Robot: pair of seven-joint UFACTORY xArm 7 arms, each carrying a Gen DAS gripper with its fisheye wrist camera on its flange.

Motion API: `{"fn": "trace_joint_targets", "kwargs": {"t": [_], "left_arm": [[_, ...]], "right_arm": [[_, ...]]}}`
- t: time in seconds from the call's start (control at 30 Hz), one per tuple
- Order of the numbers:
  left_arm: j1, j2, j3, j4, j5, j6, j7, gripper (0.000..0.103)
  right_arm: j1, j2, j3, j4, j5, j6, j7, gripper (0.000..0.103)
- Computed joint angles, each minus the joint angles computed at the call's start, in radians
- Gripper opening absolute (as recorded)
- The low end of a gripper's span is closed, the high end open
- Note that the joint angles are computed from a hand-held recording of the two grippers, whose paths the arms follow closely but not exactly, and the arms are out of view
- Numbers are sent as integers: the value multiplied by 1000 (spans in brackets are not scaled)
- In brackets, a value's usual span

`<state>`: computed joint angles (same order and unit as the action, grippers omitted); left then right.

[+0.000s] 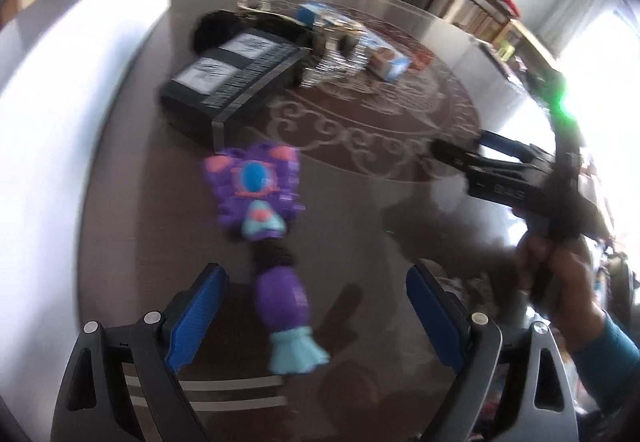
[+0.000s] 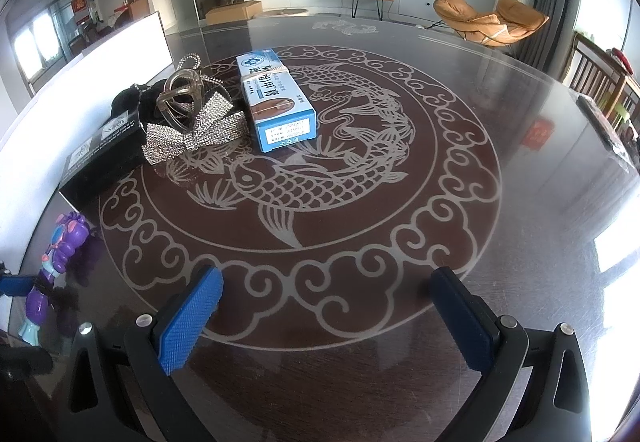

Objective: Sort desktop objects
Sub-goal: 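Close the left gripper on the toy wand and lift it, then grasp the blue-and-white ointment box with the right gripper while the left holds the toy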

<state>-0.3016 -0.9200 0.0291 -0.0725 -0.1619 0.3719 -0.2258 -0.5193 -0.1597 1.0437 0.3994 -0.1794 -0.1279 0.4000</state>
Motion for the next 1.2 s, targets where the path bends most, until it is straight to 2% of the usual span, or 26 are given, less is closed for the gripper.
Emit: {"fn": "trace_joint_targets", "kwargs": {"t": [0.07,0.1,0.23,0.27,0.3,0.37,0.53,0.6,0.8,1.2], "left_arm": [[23,56,-19,11,2,-32,-31,92],[36,83,-60,16,16,-64,-61,92],[163,244,-288,84,140,-139,-241,92],[226,277,-378,100,185,-161,-306,92],[266,286,-438,106,218,-169,-355,94],[296,289,-483,99,251,-210,-417,94],[293,260,-484,78,311,-219,-485,96],[300,261,-484,76,331,-213,-517,103],[269,247,-422,66,389,-200,-552,103],[263,251,-397,69,439,-199,-584,103]], "right_arm": [[0,0,0,0,0,0,0,103],[-1,-1,0,0,-1,1,0,103],[-1,-1,1,0,0,1,0,103],[-6,-4,8,0,-1,4,2,103],[-10,-6,12,1,-4,6,4,103],[-23,-10,25,0,-12,7,12,103],[-40,-15,42,-1,-28,8,28,103],[-42,-15,42,-1,-32,8,32,103],[-42,-15,41,0,-40,9,38,103],[-46,-16,44,0,-44,9,43,103]]}}
